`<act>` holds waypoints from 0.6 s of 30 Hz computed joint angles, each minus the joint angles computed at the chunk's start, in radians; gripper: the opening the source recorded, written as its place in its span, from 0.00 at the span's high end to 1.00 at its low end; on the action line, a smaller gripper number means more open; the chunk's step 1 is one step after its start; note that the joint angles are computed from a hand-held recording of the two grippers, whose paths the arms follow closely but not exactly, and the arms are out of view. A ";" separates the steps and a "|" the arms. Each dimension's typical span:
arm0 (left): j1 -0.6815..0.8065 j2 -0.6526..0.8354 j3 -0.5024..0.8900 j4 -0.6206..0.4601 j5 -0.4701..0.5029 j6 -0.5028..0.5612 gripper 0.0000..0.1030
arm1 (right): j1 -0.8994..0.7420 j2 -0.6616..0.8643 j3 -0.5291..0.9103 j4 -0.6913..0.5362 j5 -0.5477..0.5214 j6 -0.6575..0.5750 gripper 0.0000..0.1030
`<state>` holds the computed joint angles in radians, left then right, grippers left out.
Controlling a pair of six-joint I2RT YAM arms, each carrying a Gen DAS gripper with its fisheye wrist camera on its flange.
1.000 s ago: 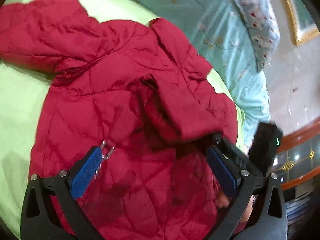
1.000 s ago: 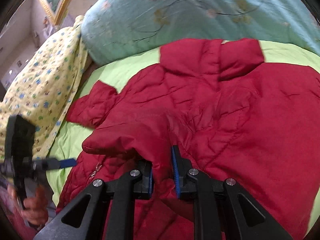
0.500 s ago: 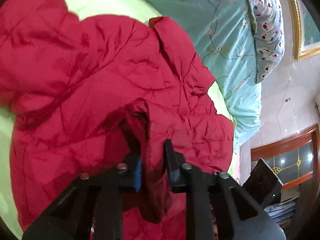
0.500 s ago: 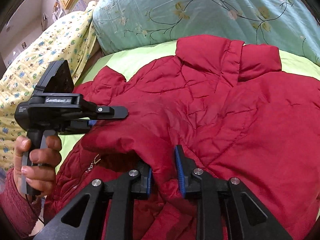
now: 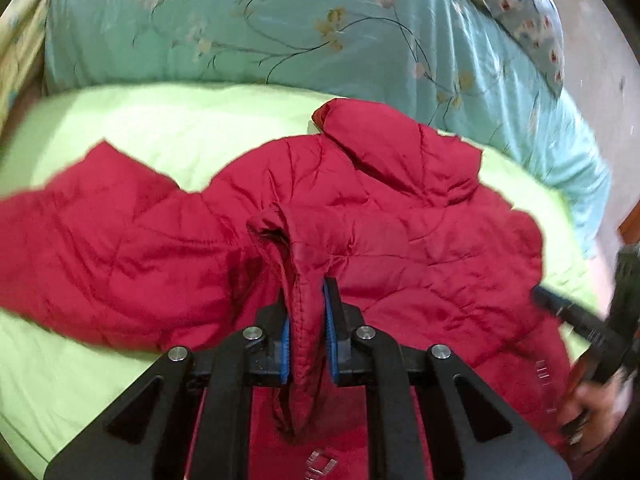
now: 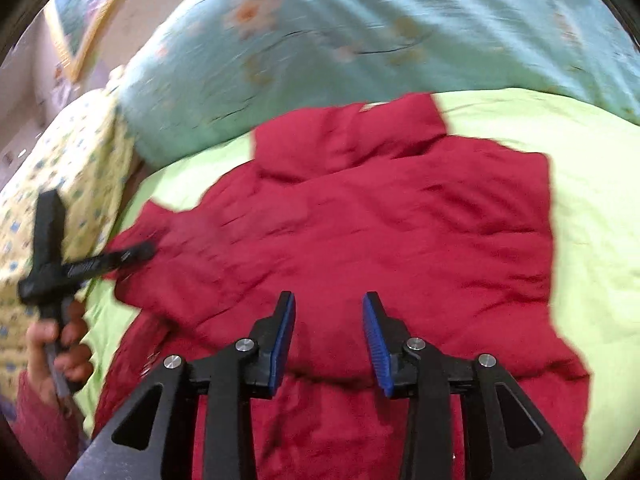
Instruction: Fold large clothes
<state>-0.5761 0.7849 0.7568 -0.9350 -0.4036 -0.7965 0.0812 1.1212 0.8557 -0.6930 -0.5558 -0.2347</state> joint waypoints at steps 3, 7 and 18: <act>-0.070 0.071 0.016 -0.023 -0.096 -0.031 0.82 | -0.010 0.057 -0.001 0.061 0.080 0.039 0.66; -0.125 0.080 0.056 -0.154 -0.195 -0.187 0.70 | 0.011 0.126 -0.027 0.100 0.124 0.046 0.66; -0.173 0.055 -0.037 0.046 -0.036 -0.138 0.69 | 0.075 0.115 -0.077 0.182 0.226 0.072 0.65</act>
